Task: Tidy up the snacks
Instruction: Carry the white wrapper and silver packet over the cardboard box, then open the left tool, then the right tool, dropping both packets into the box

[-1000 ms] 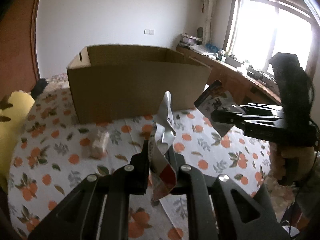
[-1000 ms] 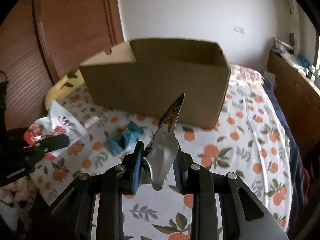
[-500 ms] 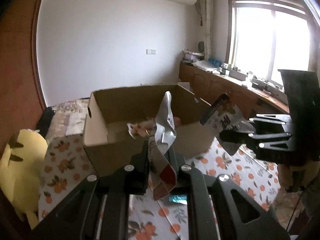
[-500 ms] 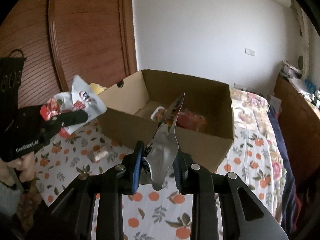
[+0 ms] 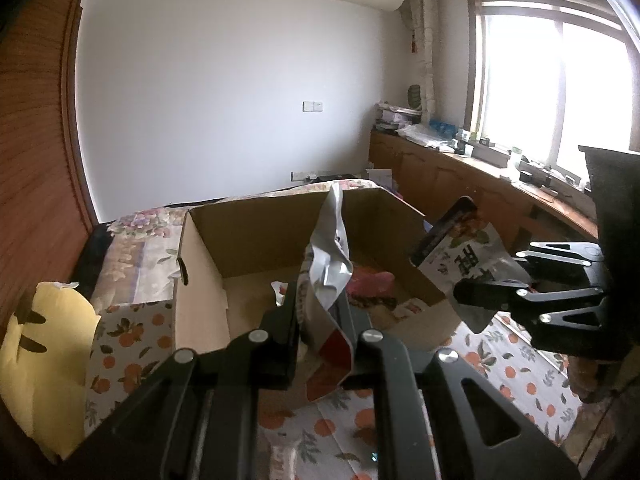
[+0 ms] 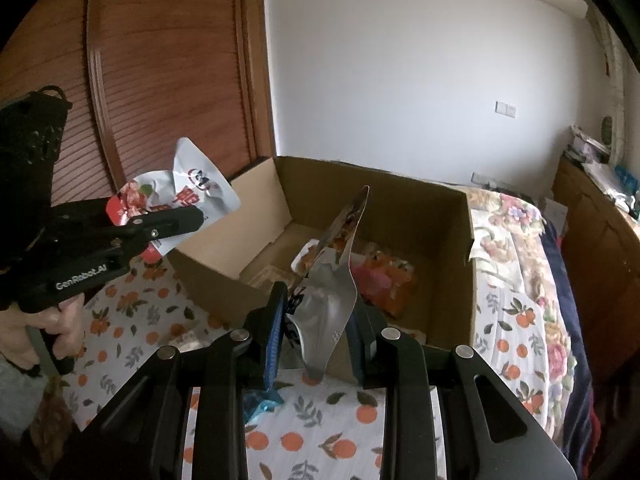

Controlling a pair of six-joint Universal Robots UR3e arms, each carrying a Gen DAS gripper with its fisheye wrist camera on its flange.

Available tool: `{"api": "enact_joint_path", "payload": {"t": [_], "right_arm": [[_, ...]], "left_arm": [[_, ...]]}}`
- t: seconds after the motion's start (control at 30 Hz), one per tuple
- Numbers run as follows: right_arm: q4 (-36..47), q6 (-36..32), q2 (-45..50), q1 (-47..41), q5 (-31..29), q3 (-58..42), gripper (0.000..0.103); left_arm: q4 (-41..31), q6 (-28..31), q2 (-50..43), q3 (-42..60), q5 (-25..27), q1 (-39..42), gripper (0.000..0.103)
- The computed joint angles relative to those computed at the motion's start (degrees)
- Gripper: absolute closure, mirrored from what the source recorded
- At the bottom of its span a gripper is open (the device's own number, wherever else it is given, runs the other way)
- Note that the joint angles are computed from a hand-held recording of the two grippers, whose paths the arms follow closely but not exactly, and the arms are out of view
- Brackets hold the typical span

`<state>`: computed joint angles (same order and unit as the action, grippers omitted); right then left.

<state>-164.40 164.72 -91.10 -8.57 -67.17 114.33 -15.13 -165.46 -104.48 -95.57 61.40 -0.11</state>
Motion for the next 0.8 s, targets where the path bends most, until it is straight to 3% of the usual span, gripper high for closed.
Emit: {"api": "enact_joint_path", "payload": {"t": [0.47, 0.8], "right_arm": [[-0.4, 1.6, 10.2, -0.3, -1.0, -9.4, 0.077], [1.9, 3.7, 19.0, 0.9, -2.2, -17.9, 0.077]], "left_arm": [[-3.3, -1.3, -10.9, 11.5, 1.1, 0.2, 0.092], [-10.1, 0.0, -17.3, 21.3, 4.0, -2.8, 0.091]]}}
